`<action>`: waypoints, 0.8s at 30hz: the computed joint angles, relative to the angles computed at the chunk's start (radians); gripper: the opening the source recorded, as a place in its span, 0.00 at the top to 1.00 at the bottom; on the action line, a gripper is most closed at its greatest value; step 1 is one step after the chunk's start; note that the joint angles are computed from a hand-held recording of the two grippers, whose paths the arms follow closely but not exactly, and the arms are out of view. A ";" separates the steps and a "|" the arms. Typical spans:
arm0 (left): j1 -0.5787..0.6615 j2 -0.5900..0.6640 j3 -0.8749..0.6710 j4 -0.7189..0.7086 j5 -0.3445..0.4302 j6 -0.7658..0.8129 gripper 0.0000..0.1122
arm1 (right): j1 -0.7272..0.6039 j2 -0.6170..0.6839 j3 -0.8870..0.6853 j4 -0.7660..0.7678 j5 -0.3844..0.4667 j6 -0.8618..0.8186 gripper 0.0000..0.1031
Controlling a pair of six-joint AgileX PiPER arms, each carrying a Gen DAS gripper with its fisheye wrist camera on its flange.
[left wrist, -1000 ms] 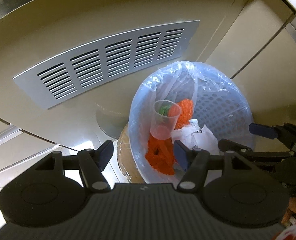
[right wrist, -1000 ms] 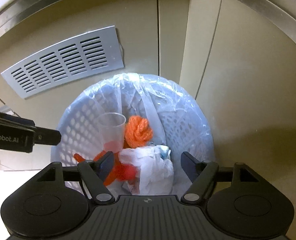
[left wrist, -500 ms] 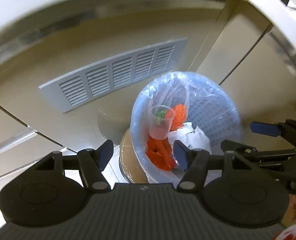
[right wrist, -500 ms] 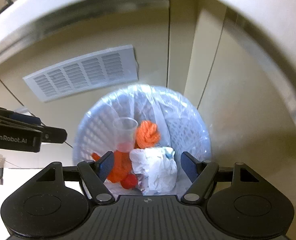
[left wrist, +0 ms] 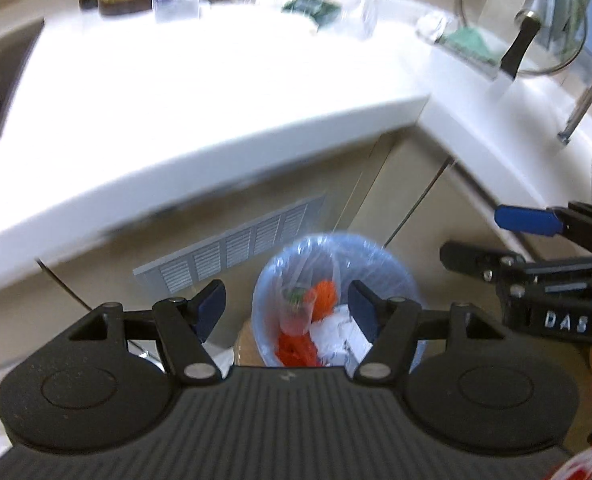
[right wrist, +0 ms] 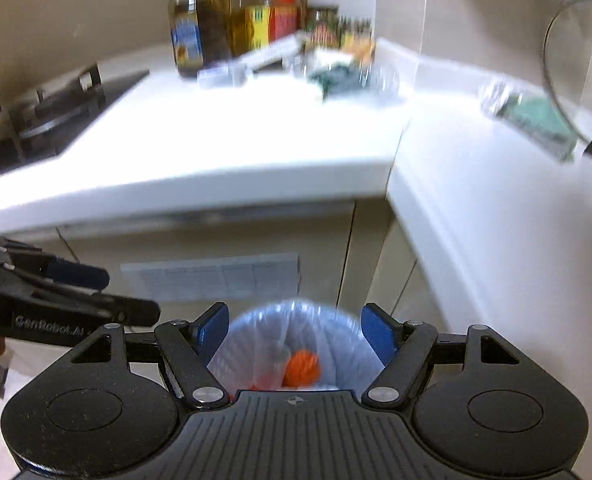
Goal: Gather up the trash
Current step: 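Move both open grippers back up toward the remaining items on the counter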
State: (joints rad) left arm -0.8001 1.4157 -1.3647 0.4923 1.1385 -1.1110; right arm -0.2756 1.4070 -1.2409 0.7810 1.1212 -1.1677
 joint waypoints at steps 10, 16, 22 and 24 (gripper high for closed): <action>0.021 -0.048 -0.117 0.111 0.070 0.062 0.39 | 0.025 0.007 -0.126 0.049 -0.044 0.093 0.29; 0.155 -0.064 -0.155 0.092 0.042 0.176 0.37 | 0.073 0.052 -0.237 0.039 -0.056 0.189 0.29; 0.292 0.006 -0.251 0.082 0.011 0.262 0.34 | 0.146 0.158 -0.387 0.037 -0.054 0.232 0.29; 0.320 0.049 -0.302 0.096 0.013 0.258 0.33 | 0.168 0.212 -0.456 0.041 -0.039 0.224 0.29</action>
